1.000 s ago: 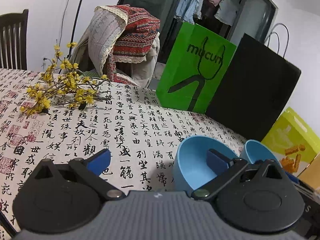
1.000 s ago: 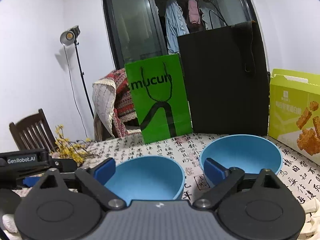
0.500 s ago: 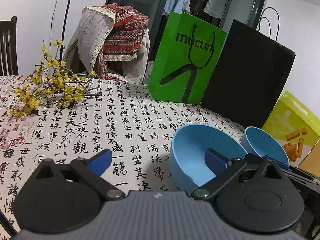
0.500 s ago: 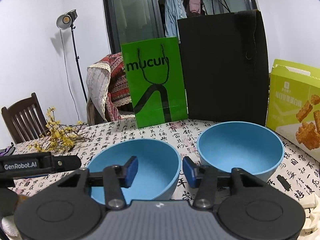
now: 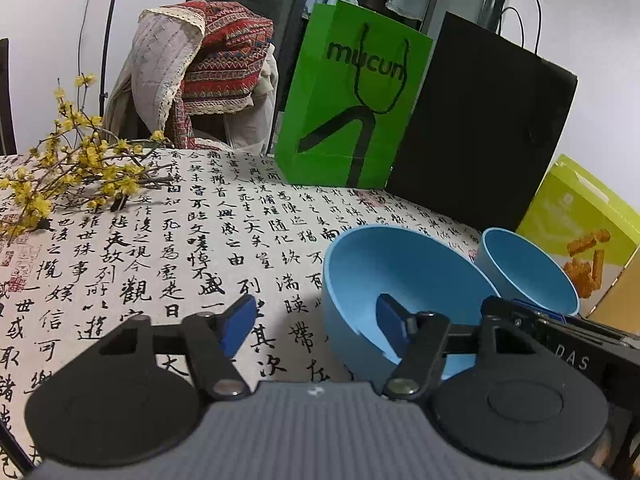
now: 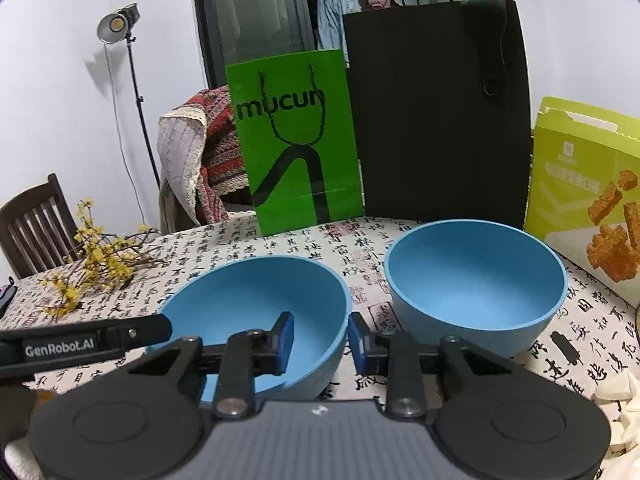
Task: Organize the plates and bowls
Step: 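Close both grippers on the blue bowl rim, then lift the held blue bowl off the table with both grippers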
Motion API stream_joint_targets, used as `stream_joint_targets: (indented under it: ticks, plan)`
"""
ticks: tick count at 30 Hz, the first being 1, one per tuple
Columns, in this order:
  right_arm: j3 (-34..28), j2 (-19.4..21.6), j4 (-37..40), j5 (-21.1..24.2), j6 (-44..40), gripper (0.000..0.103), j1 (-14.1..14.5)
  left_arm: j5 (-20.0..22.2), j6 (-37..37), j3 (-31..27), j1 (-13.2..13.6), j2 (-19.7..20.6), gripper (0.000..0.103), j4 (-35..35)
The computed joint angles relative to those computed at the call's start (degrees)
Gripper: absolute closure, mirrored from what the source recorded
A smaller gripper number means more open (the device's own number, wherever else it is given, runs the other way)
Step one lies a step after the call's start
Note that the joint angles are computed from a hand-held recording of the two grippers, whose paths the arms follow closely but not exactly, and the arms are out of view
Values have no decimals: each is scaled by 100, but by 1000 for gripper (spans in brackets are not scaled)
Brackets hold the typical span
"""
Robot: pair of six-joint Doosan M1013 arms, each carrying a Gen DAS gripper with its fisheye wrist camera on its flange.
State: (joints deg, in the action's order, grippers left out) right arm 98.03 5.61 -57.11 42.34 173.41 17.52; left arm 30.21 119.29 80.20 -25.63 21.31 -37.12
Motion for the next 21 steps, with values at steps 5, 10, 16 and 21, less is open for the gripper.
stream_joint_targets:
  ticks: [5,10,16,21]
  plan:
    - [-23,34,204,-24,-98,80,-36,136,236,-30,8,35,59,-173]
    - [-37,77,242,-47,-129,81,-55,158,416,-20,12,40,63,-290]
    - [-19,80,169,-107,-92,82,-69,213,557,-29,28,55,68,-411]
    - [2,77,105,-151,-104,83,-59,210,628,-19,21,52,79,-421]
